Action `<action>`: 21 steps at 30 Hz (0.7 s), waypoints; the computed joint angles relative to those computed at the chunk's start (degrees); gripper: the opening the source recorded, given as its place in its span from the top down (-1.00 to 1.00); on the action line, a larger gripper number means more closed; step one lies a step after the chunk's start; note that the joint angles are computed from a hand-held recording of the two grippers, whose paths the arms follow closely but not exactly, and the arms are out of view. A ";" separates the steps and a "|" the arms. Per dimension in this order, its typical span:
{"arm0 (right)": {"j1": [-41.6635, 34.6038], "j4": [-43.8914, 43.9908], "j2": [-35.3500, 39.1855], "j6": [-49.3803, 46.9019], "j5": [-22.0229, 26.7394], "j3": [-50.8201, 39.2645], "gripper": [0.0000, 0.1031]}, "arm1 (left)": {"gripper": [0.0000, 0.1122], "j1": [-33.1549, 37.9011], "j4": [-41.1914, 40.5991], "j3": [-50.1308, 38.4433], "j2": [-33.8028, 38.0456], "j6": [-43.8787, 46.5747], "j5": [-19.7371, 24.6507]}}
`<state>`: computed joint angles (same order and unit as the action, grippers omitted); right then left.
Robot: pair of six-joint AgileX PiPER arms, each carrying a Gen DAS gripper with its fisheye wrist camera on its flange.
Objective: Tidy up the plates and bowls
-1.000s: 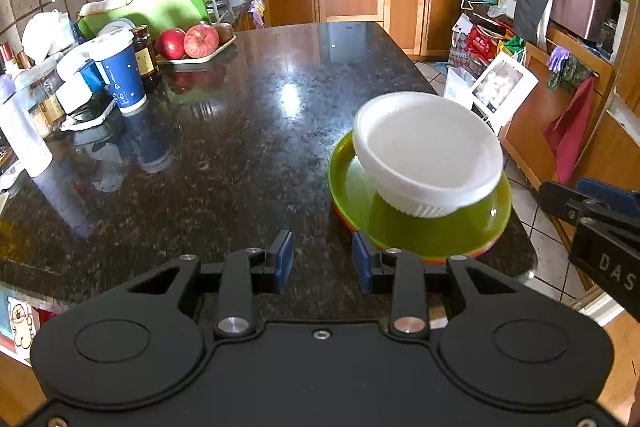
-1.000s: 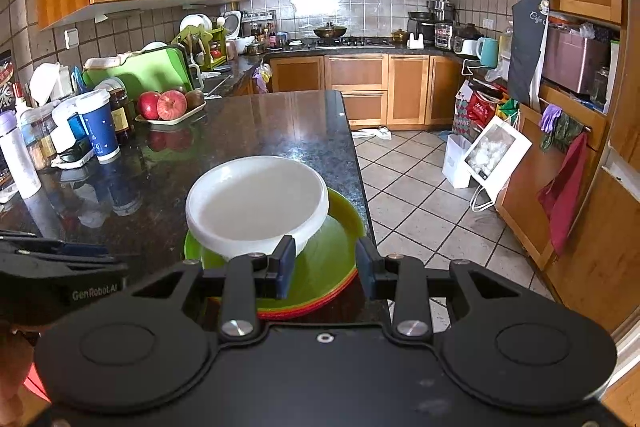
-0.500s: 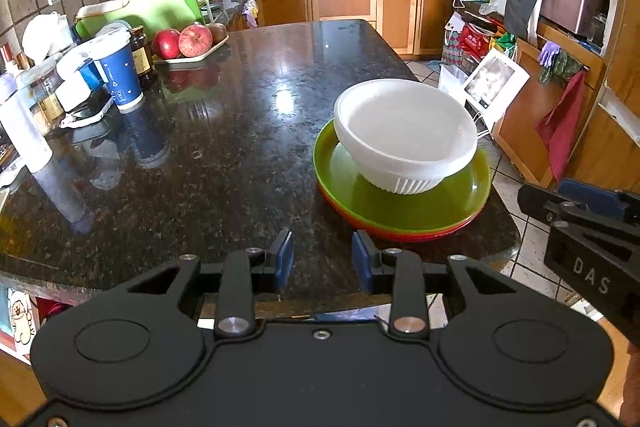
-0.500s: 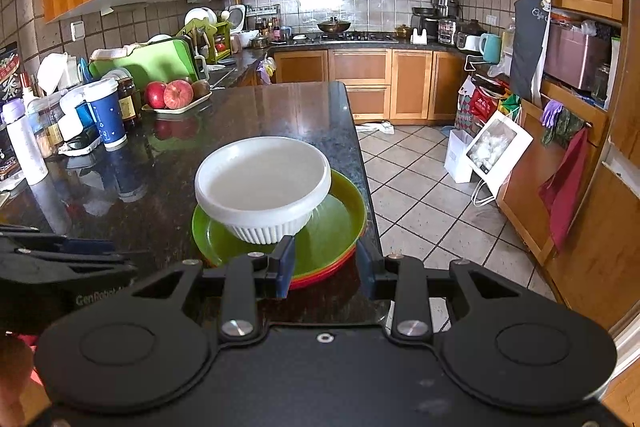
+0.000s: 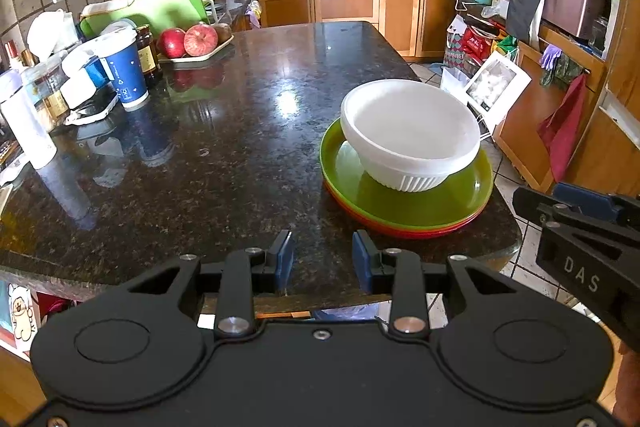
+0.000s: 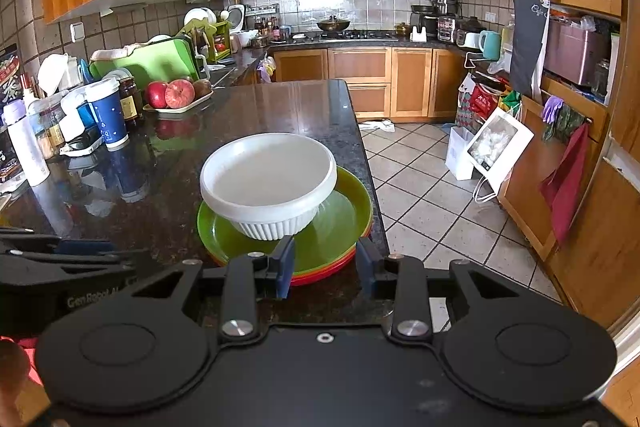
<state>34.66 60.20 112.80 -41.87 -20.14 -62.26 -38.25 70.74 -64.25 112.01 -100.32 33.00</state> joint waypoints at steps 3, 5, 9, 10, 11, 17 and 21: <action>0.04 -0.11 -0.15 0.06 0.08 0.25 0.31 | 0.22 0.19 0.53 0.58 -0.33 -0.52 -0.21; 0.01 -0.29 -0.19 0.24 0.06 0.39 0.31 | 0.22 0.25 0.71 0.78 -0.42 -0.61 -0.34; 0.08 0.02 -0.28 0.06 -0.07 0.55 0.31 | 0.22 0.24 0.85 0.97 -0.58 -0.71 -0.43; 0.04 0.03 -0.29 0.07 -0.08 0.62 0.31 | 0.22 0.25 0.97 1.07 -0.65 -0.86 -0.42; -0.05 -0.07 -0.31 0.08 -0.03 0.63 0.31 | 0.22 0.23 0.96 1.04 -0.66 -0.88 -0.39; -0.17 -0.03 -0.33 0.24 -0.11 0.79 0.31 | 0.22 0.12 0.81 0.92 -0.66 -0.58 -0.42; -0.48 0.10 -0.10 -0.06 0.41 0.43 0.31 | 0.22 -0.02 0.18 0.37 -0.49 0.18 -0.27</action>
<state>34.19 60.30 112.70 -41.93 -19.73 -61.82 -38.26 70.92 -63.88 111.52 -100.14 32.73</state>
